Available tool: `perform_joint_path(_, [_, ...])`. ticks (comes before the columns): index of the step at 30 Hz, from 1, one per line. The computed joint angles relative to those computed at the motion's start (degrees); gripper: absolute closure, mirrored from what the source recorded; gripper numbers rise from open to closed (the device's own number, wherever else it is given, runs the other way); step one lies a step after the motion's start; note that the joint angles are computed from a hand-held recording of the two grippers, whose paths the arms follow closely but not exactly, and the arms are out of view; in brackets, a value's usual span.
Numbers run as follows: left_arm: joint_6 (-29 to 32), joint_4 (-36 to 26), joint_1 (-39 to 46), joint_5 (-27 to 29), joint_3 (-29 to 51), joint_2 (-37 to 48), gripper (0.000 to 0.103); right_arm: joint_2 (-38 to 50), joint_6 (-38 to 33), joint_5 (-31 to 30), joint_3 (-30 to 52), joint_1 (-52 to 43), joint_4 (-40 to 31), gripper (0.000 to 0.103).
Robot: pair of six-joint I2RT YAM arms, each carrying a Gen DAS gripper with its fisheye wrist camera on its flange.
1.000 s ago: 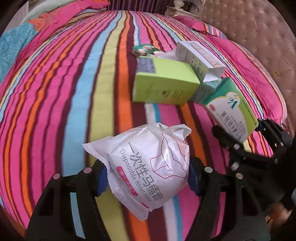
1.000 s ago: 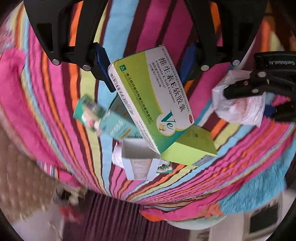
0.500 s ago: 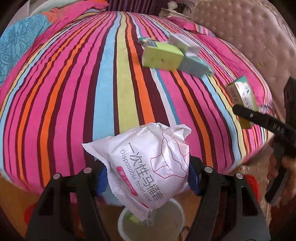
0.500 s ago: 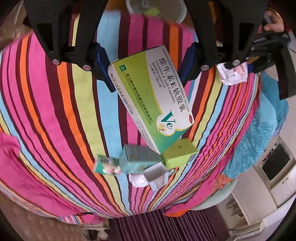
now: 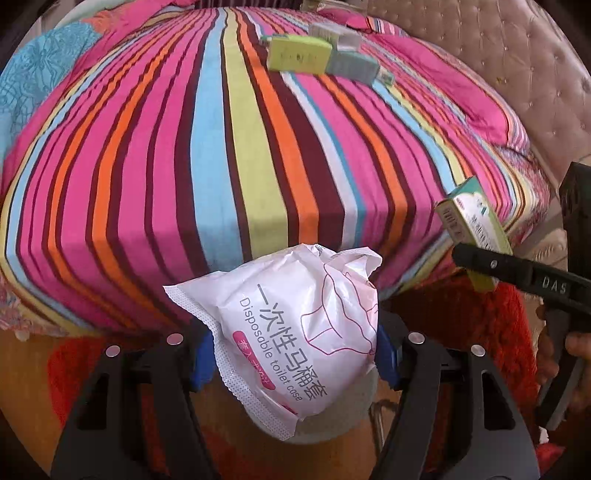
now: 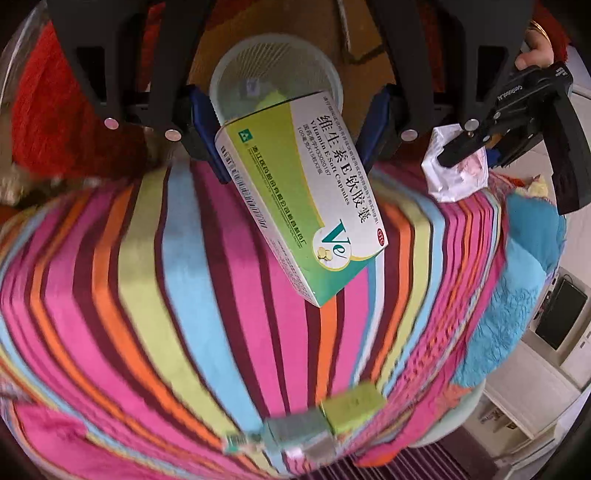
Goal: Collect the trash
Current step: 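Carry the bag and Ve box over the wastebasket and open both tools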
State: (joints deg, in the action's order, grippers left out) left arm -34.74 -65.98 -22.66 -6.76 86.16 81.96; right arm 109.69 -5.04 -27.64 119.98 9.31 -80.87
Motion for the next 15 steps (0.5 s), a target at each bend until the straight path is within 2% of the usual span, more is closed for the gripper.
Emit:
perform_joint_path(5, [-2.7,-0.3,-3.2,-0.6,-5.4,-2.3,0.037,-3.0,0.3,-0.2,-8.1,1.2,-2.0,0.04])
perform_joint_path(15, [-4.3,0.7,-5.0,4.4,-11.6,-1.5,0.037,1.7,1.0,-1.8,-8.3,2.0,-8.3,0.04])
